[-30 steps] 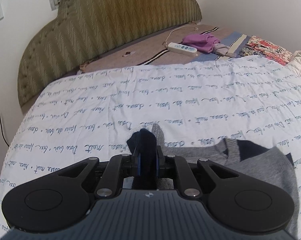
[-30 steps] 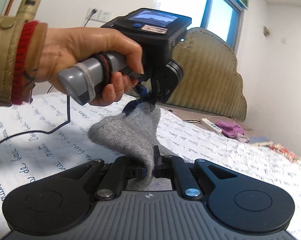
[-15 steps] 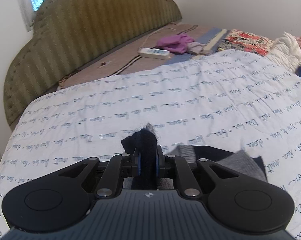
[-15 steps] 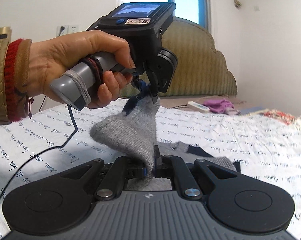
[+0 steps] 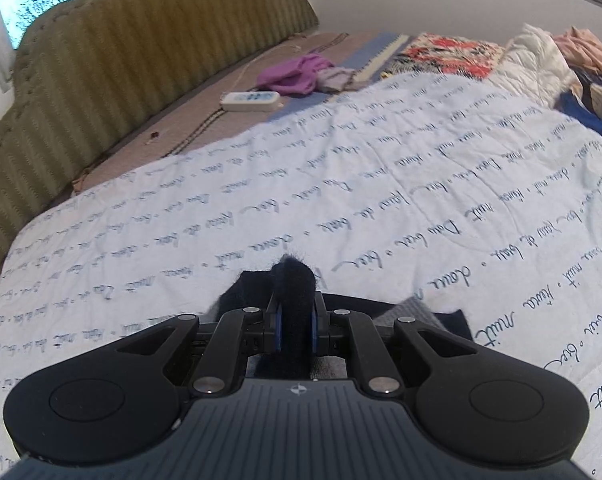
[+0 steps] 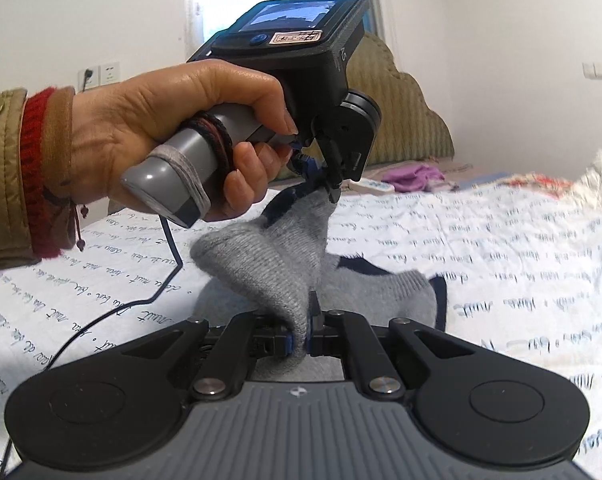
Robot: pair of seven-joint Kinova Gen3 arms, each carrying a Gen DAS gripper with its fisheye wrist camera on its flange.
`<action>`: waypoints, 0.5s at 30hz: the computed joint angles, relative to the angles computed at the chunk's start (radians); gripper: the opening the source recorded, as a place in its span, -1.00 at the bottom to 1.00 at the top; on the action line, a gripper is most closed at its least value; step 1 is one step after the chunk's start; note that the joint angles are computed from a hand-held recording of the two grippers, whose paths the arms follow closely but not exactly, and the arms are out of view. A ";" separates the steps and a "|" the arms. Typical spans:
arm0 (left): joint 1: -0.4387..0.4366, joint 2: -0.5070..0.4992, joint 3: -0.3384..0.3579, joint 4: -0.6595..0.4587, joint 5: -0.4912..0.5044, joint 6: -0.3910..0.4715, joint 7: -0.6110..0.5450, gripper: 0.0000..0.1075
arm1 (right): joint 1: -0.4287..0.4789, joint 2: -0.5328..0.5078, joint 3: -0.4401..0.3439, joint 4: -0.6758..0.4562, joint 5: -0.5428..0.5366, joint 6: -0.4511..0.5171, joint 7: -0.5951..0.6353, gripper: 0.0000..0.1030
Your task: Fold small clothes
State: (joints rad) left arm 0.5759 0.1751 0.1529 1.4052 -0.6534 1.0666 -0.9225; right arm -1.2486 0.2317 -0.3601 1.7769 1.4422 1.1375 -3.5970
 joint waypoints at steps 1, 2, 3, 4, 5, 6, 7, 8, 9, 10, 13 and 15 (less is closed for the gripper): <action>0.002 0.009 0.002 -0.001 0.002 -0.003 0.000 -0.75 | 0.004 -0.007 0.000 0.011 -0.003 -0.009 -0.020 -0.88; 0.003 0.018 0.003 -0.002 0.007 -0.006 -0.002 -0.75 | 0.007 -0.011 -0.001 0.019 -0.006 -0.013 -0.037 -0.88; 0.006 0.024 0.003 -0.002 0.013 -0.009 -0.003 -0.75 | 0.009 -0.015 -0.003 0.026 -0.010 -0.014 -0.049 -0.88; 0.009 0.032 0.003 -0.003 0.018 -0.014 -0.004 -0.75 | 0.009 -0.016 -0.005 0.029 -0.015 -0.010 -0.058 -0.88; 0.012 0.039 0.001 -0.004 0.022 -0.019 -0.006 -0.75 | 0.011 -0.018 -0.007 0.034 -0.019 -0.010 -0.069 -0.88; 0.016 0.046 -0.001 -0.005 0.026 -0.023 -0.007 -0.75 | 0.014 -0.022 -0.009 0.041 -0.023 -0.015 -0.080 -0.88; 0.021 0.053 -0.003 -0.007 0.029 -0.027 -0.008 -0.75 | 0.018 -0.026 -0.010 0.048 -0.027 -0.020 -0.093 -0.88; 0.026 0.059 -0.005 -0.007 0.030 -0.032 -0.010 -0.75 | 0.021 -0.028 -0.012 0.054 -0.031 -0.023 -0.106 -0.88; 0.033 0.065 -0.007 -0.007 0.028 -0.037 -0.011 -0.76 | 0.029 -0.033 -0.012 0.061 -0.032 -0.035 -0.119 -0.88; 0.040 0.071 -0.009 -0.006 0.025 -0.042 -0.011 -0.76 | 0.037 -0.037 -0.013 0.069 -0.036 -0.048 -0.130 -0.88; 0.057 0.081 -0.016 0.000 0.020 -0.060 -0.011 -0.77 | 0.054 -0.054 -0.020 0.097 -0.046 -0.079 -0.175 -0.88; 0.063 0.085 -0.019 0.005 0.025 -0.072 -0.013 -0.78 | 0.066 -0.060 -0.023 0.106 -0.049 -0.099 -0.196 -0.88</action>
State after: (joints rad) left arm 0.6386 0.2601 0.1342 1.4101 -0.6285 0.9942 -0.9350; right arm -1.1828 0.1718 -0.3833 1.8830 1.3931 1.0388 -3.7934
